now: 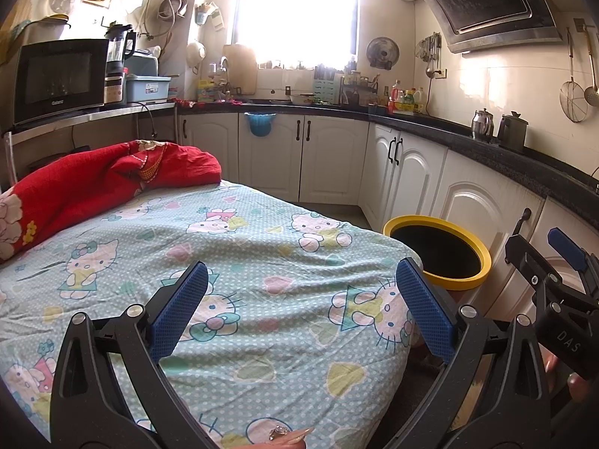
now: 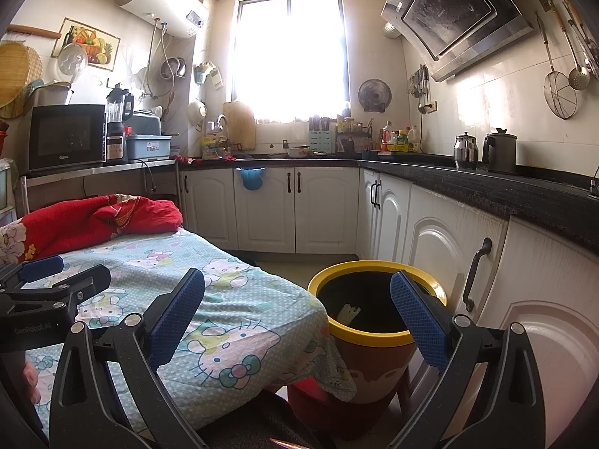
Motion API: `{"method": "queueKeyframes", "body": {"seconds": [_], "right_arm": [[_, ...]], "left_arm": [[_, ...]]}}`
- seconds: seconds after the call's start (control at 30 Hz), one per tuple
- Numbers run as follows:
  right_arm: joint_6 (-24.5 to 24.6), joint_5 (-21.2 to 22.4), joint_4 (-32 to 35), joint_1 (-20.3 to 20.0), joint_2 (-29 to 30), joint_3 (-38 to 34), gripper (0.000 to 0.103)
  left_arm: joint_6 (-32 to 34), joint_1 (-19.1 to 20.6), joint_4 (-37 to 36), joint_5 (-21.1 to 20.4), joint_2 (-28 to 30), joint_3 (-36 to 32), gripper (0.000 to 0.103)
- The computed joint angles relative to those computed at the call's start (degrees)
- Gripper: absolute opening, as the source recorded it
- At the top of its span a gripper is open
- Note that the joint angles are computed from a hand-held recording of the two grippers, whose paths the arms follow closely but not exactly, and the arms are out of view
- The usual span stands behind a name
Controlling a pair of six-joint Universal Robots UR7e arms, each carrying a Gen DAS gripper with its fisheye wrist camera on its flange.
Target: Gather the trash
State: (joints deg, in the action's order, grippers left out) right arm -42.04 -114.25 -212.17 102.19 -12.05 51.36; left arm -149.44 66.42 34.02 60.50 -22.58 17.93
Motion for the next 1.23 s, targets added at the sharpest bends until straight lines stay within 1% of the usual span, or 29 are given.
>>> {"method": "queueKeyframes", "body": {"seconds": [0.07,0.2,0.47,0.53,0.67,0.8,0.87,0.93,0.97,1.03,1.07,1.1,1.13,1.17,1.2,1.23], "right_arm": [[0.12,-0.44,0.17,0.11,0.31,-0.52,0.097],[-0.07,0.48,-0.28,-0.12,-0.10,0.29,0.097],[-0.18,0.27,-0.43,-0.09,0.04,0.09,0.097],[-0.18,0.32,-0.31,-0.11,-0.05,0.21,0.097],[-0.15,0.27,-0.36,-0.10,-0.11,0.27,0.097],[-0.07,-0.03,-0.09,0.06,-0.20,0.19,0.097],[0.76,-0.35,0.77,0.13,-0.45,0.15,0.097],[1.57,-0.57,1.41,0.49,-0.06,-0.97,0.097],[1.48,-0.23,2.29,0.70,0.29,-1.85,0.097],[1.87,0.39,7.17,1.35,0.80,-3.94,0.097],[2.21,1.39,11.52,1.89,1.75,-6.23,0.097],[3.35,1.78,16.51,2.39,2.12,-7.91,0.097],[4.02,4.06,22.51,3.01,3.22,-10.41,0.097],[4.21,5.28,28.51,3.84,5.46,-14.64,0.097],[4.82,7.07,34.51,4.53,8.07,-19.24,0.097],[4.88,9.96,40.51,5.08,11.04,-24.27,0.097]], "left_arm": [[0.02,0.04,0.22,0.07,0.22,-0.46,0.092],[-0.02,0.06,0.22,0.15,0.17,-0.39,0.092],[0.19,0.05,-0.28,0.11,-0.16,0.28,0.092],[0.16,0.07,0.14,0.10,0.17,-0.44,0.092],[0.53,0.04,-0.76,-0.04,-0.22,0.42,0.092],[1.11,-0.19,-3.01,0.04,-1.70,3.61,0.092],[0.55,-0.19,-2.63,0.10,-1.73,3.55,0.092],[-1.76,-0.09,0.13,-0.62,-0.90,1.02,0.092],[-3.79,0.00,2.80,-1.79,-0.05,-1.79,0.092],[-7.29,0.36,6.22,-4.21,0.36,-5.20,0.092],[-9.84,0.76,8.47,-6.56,0.22,-7.28,0.092],[-11.33,1.11,9.05,-8.37,-0.64,-7.18,0.092],[-12.98,1.63,10.00,-11.27,-1.45,-7.75,0.092],[-14.39,2.43,9.63,-15.95,-3.36,-6.75,0.092],[-15.14,3.20,9.69,-20.77,-4.23,-7.17,0.092],[-16.47,4.23,11.41,-25.17,-3.92,-9.99,0.092]]}}
